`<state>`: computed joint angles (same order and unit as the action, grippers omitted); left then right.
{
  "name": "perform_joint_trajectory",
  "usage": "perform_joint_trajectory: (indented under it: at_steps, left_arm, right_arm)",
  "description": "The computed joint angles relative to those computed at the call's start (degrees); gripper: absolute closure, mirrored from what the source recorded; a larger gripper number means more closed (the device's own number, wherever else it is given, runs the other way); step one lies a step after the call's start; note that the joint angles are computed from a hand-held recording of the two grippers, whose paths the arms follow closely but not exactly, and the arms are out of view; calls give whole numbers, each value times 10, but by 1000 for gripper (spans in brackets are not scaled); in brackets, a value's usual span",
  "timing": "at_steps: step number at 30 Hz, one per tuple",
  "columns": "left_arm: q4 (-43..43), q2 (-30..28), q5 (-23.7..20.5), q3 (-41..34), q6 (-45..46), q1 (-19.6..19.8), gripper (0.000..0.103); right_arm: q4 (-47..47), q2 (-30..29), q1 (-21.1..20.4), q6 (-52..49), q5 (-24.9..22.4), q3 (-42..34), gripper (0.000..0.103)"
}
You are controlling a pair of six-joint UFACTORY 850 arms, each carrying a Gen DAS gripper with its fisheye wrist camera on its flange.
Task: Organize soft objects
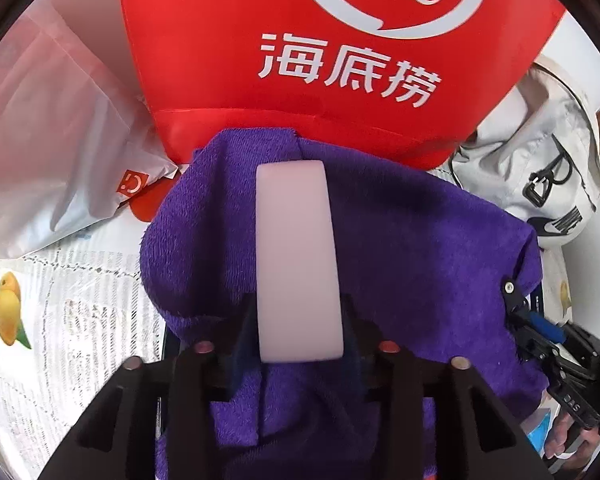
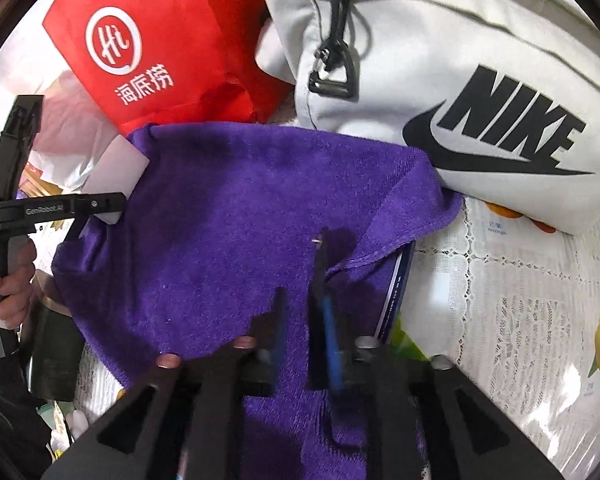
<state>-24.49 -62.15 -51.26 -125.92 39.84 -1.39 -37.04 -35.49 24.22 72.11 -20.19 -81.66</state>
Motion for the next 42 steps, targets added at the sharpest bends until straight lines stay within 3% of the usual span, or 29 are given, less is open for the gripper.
perform_joint_trajectory:
  at_steps: [1,3,10,15,21,31,39,42]
  left_arm:
    - [-4,9,7,13,7,1,43]
    - [-18,35,28,52,27,6,38]
    - [-64,131,84,184,106,23,38]
    - [-153,223,140,311,236,43,38]
    - [-196,279,86,375,290,79,38]
    - [-244,382,93,531,407,163,33]
    - [-277,393,96,586,467,217,30]
    - [-279,385,99,593,475,231,30]
  right_arm:
    - [-21,4,5,19,-6,3,54]
    - [-71,18,14,62,-17,15,52]
    - [-143,62,41,161,-38,52,50]
    - [-218,103,80,271,-75,89,49]
    - [-314,144,138,388,-98,139,44]
    - [-363,162,241,490,-114,172,40]
    - [-385,92,314,479,-157,122,23]
    - [-369,58,328,444,-196,88,21]
